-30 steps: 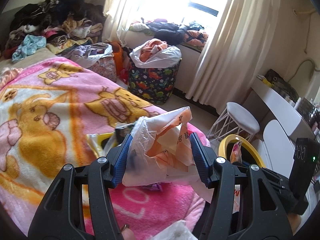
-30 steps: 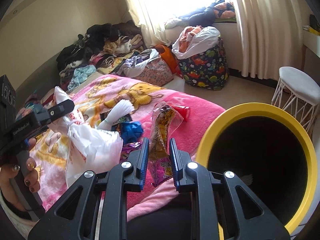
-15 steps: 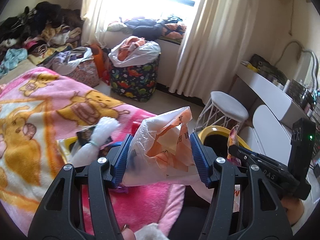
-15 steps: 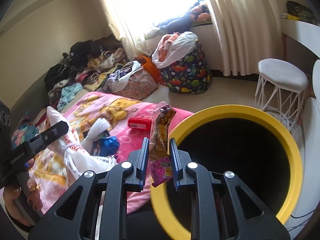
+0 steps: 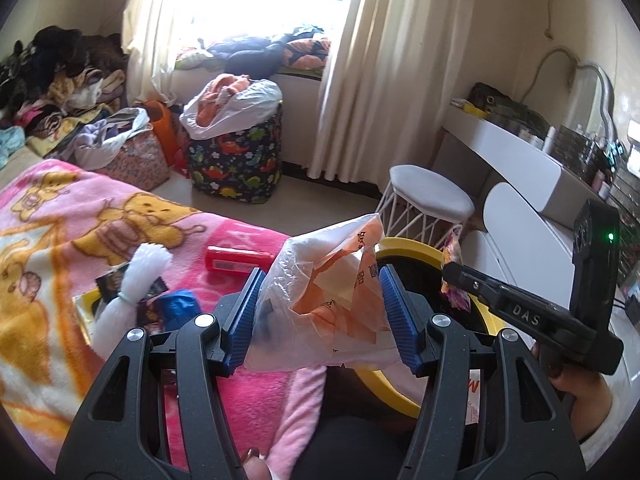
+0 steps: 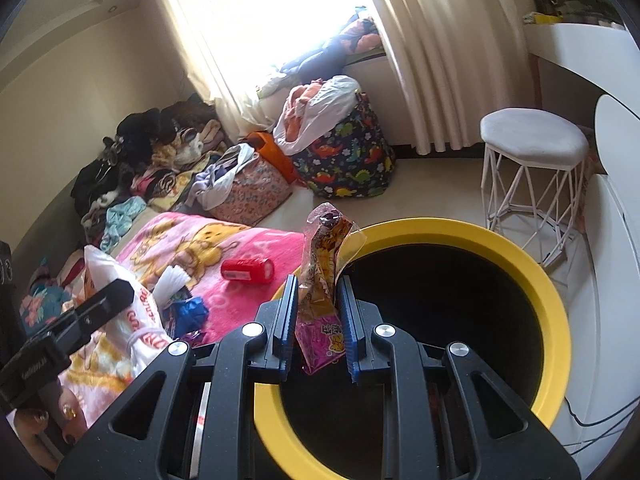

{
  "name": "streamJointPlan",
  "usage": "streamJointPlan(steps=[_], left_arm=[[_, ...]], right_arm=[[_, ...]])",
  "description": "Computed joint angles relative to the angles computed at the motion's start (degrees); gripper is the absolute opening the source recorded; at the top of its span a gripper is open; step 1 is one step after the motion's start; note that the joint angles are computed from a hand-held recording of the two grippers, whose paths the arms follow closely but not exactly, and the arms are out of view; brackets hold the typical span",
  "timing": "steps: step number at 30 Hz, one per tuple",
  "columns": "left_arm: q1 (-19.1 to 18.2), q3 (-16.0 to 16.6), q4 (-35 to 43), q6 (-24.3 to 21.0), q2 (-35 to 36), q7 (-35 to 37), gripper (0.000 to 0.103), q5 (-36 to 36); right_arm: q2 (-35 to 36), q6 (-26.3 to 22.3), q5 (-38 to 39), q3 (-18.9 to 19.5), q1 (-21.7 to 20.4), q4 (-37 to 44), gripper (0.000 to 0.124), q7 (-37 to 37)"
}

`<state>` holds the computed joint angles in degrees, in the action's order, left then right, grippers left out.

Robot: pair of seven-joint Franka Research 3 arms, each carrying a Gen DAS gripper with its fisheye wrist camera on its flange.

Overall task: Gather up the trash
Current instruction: 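Carry the white bag and snack wrapper with both tools over the yellow bin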

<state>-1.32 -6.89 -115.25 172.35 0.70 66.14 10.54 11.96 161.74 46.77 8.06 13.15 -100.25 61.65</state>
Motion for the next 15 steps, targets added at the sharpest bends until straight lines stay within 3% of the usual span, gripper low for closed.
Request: streamJointPlan(steps=[15], left_arm=[[-1.8,-1.2,3.9,-1.0,4.0,1.1,0.05,3.2]], right_arm=[[0.1,1.4,1.7,-0.6,-1.4,-1.1,0.02,0.2]])
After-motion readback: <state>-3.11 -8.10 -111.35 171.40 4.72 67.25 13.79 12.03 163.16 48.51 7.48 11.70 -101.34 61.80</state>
